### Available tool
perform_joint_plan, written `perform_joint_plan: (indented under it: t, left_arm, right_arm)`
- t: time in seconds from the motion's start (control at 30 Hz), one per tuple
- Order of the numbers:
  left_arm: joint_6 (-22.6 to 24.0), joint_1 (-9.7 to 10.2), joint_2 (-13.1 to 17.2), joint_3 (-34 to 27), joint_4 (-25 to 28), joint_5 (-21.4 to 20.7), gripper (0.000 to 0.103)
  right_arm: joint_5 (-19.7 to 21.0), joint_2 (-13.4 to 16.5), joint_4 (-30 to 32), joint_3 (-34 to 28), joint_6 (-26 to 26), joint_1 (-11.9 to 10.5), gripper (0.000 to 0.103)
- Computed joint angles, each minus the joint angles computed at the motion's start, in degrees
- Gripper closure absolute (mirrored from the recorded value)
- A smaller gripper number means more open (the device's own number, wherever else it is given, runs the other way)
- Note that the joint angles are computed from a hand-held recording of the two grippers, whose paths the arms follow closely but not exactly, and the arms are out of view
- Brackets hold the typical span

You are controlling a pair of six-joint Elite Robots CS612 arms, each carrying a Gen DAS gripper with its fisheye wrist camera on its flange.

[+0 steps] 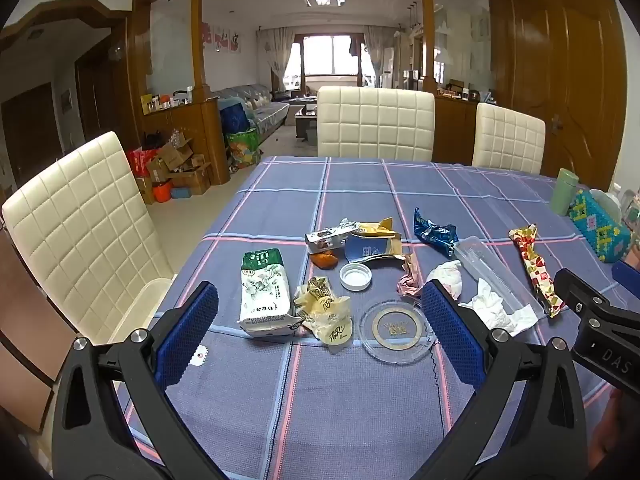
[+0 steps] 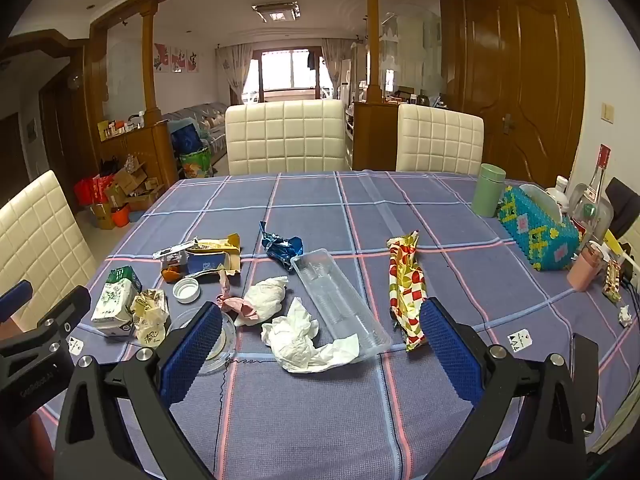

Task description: Collect trash

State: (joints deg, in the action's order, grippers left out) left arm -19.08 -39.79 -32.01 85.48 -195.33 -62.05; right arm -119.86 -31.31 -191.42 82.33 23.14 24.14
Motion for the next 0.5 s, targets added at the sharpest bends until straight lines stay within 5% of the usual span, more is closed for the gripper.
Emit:
perform_joint_plan:
  t: [0.5]
  left_arm:
    - [0.63, -0.06, -0.02, -0.09, 0.32, 0.31, 0.003]
  right_arm:
    - [-0.25, -0.03, 0.08, -0.15, -0.16, 0.03, 0.006]
